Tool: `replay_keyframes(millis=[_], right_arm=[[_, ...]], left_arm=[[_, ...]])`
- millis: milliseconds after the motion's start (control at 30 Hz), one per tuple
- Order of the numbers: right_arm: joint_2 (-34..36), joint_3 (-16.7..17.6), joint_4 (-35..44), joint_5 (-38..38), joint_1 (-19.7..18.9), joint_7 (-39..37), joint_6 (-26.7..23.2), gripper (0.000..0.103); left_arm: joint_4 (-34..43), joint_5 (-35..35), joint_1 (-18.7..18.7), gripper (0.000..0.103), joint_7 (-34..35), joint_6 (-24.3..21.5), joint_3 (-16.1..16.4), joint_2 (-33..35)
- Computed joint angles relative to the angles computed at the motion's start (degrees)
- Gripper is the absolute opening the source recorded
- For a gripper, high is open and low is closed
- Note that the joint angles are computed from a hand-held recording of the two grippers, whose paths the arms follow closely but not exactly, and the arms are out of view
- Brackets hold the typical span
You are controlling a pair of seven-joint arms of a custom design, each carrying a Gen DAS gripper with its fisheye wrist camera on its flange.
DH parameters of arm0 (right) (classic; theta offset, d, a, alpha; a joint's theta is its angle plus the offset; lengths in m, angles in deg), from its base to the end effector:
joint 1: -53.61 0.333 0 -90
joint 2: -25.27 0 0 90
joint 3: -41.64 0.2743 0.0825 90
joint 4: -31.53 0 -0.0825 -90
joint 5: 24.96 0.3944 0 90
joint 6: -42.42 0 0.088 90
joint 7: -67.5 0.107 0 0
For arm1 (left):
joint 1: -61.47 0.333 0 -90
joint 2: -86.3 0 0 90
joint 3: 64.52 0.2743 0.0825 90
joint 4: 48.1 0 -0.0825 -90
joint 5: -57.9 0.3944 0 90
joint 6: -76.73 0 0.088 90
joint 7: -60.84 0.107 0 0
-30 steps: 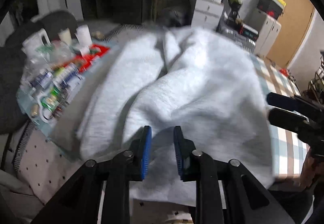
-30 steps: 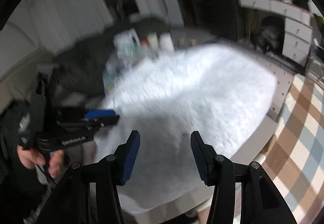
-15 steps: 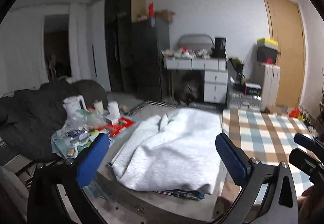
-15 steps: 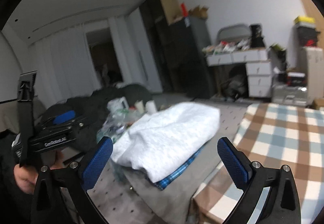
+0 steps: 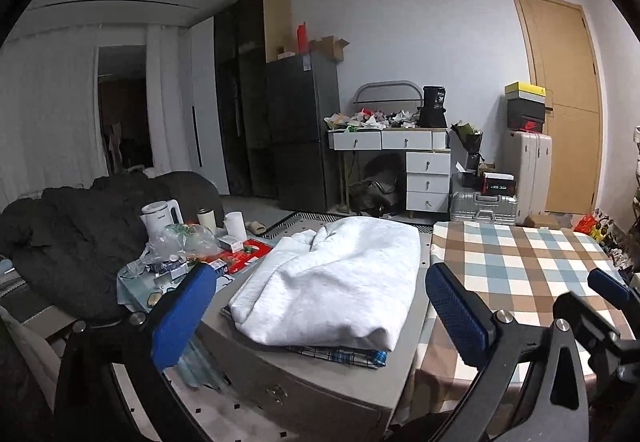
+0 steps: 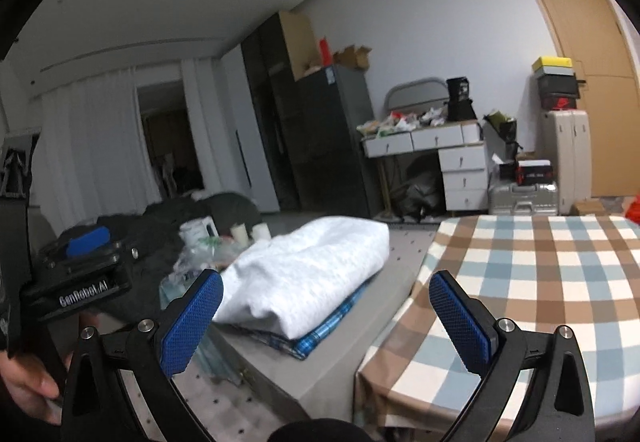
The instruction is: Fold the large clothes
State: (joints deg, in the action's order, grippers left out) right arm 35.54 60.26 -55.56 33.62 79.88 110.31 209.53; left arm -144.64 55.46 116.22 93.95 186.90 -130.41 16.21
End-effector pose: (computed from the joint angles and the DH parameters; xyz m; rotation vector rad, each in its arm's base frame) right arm 0.5164 0.4107 0.6382 -1.6291 0.7601 -0.2087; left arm 0.3675 -0.4223 0.6365 -1.6842 0.8453 -0.5448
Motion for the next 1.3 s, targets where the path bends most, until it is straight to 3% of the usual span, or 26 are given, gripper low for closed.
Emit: replay_keyframes(millis=[300,400,767,1300], right_arm=[[-5.0,-1.1,-4.8,7.5,1.0,-5.3,1.2,0.103],[-5.7,-1.9,-5.2,9.5,2.4,-7.3,3.3,0.103],[-7.5,-3.7,-6.5,15.1,5.0,-13.7,2.7,0.103],[-8.7,-5.5,-7.6,20.0,5.1,-15.3,0.7,0.103]], left_arm=[[-3.2,-0.1,-3.4,0.102,-3.4,0.7,0.8,0.3],[-3.5,1.1,-3.8,0.102,-4.0,0.9,0.8,0.8],[-2.9,2.4,-5.1,0.102,-5.7,-0.7,0.1,1.3],[0.4,0.4,-3.1,0.102,-4.7,-1.8,-0.3,0.6]])
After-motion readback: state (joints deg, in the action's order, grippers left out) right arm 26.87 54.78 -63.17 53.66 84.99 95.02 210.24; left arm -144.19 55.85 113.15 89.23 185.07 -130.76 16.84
